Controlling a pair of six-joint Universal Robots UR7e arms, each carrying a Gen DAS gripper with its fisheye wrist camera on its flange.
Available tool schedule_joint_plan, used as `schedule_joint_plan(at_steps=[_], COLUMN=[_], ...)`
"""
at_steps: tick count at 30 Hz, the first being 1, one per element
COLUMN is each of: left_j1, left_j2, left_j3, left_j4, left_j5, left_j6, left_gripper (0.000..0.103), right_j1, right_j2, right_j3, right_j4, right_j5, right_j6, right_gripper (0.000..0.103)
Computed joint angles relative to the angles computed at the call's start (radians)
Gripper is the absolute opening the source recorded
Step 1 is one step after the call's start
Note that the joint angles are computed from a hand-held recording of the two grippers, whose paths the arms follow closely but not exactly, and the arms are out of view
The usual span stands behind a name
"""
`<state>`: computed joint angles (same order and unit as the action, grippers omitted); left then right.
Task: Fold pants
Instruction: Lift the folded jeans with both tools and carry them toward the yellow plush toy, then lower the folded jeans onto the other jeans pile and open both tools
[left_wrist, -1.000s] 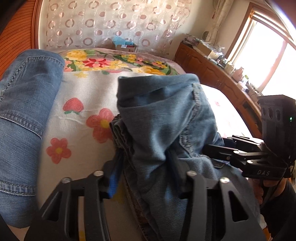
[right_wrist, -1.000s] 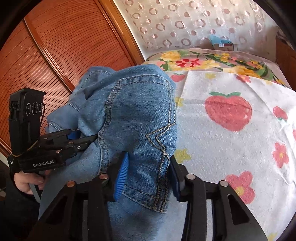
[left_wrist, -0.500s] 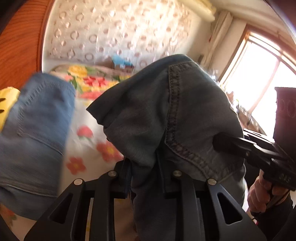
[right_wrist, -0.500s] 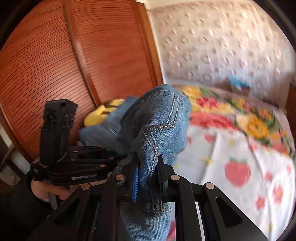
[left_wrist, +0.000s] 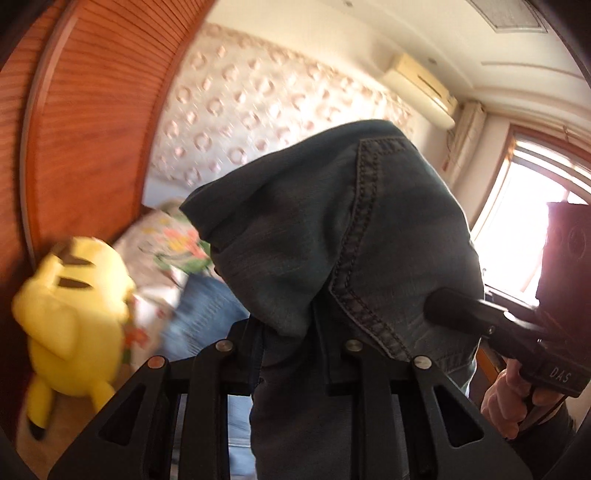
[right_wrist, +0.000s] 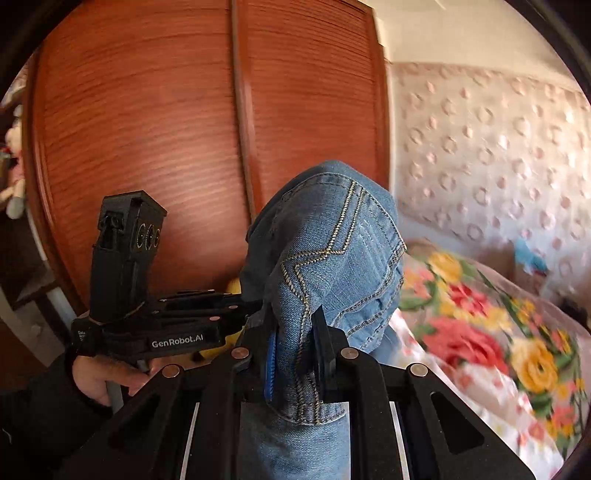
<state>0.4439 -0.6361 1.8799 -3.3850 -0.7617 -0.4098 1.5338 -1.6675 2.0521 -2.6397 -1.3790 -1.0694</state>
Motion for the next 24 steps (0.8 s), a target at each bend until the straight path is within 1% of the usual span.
schedule_joint_plan(at_steps=[3, 5, 8, 9, 11, 13, 14, 16, 17, 18, 21, 24], left_j1=[-0.004, 0.005, 0.04, 0.053, 0.096, 0.156, 0.184, 0.226, 0.23, 0.228, 0.223, 0.215], left_j2=[-0.056, -0.088, -0.098, -0.097, -0.073, -0.041, -0.02, 0.029, 0.048, 0.062, 0.082, 0.078], left_j3=[0.034, 0.044, 0.037, 0.032, -0.007, -0.061, -0.095, -0.148, -0.159, -0.165, -0.17, -0.156], left_j4=[0.02, 0.057, 0.087, 0.099, 0.146, 0.226, 0.289, 0.357, 0.36, 0.353, 0.34, 0.344], left_j5=[0.07, 0.118, 0.154, 0.157, 0.146, 0.108, 0.086, 0.029, 0.02, 0.014, 0.016, 0.026], left_j6=[0.011, 0.008, 0.011, 0.013, 0.01, -0.002, -0.018, -0.029, -0.024, -0.011, 0.023, 0.027], left_gripper=[0.024, 0.025, 0.024, 0.024, 0.024, 0.025, 0.025, 0.024, 0.025, 0.024, 0.025, 0.025], right_j1=[0.028, 0.028, 0.007, -0.006, -0.036, -0.066, -0.077, -0.105, -0.112, -0.125, -0.146, -0.131], right_j2=[0.049, 0.085, 0.157, 0.184, 0.245, 0.318, 0.354, 0.417, 0.44, 0.452, 0.453, 0.454], right_j3=[-0.019, -0.03, -0.062, -0.073, -0.098, -0.117, -0.124, -0.134, -0.136, -0.131, -0.136, -0.125], right_j4=[-0.007, -0.009, -0.002, -0.008, -0.025, -0.086, -0.129, -0.208, -0.256, -0.304, -0.316, -0.336], right_j5=[0.056, 0.093, 0.141, 0.155, 0.163, 0.127, 0.091, -0.001, -0.041, -0.066, -0.075, -0.102], right_j6=[0.017, 0.029, 0.063, 0.074, 0.125, 0.173, 0.203, 0.246, 0.255, 0.256, 0.297, 0.27], right_gripper=[0.016, 0.016, 0.016, 0.016, 0.016, 0.016, 0.016, 0.016, 0.016, 0.016, 0.019, 0.022])
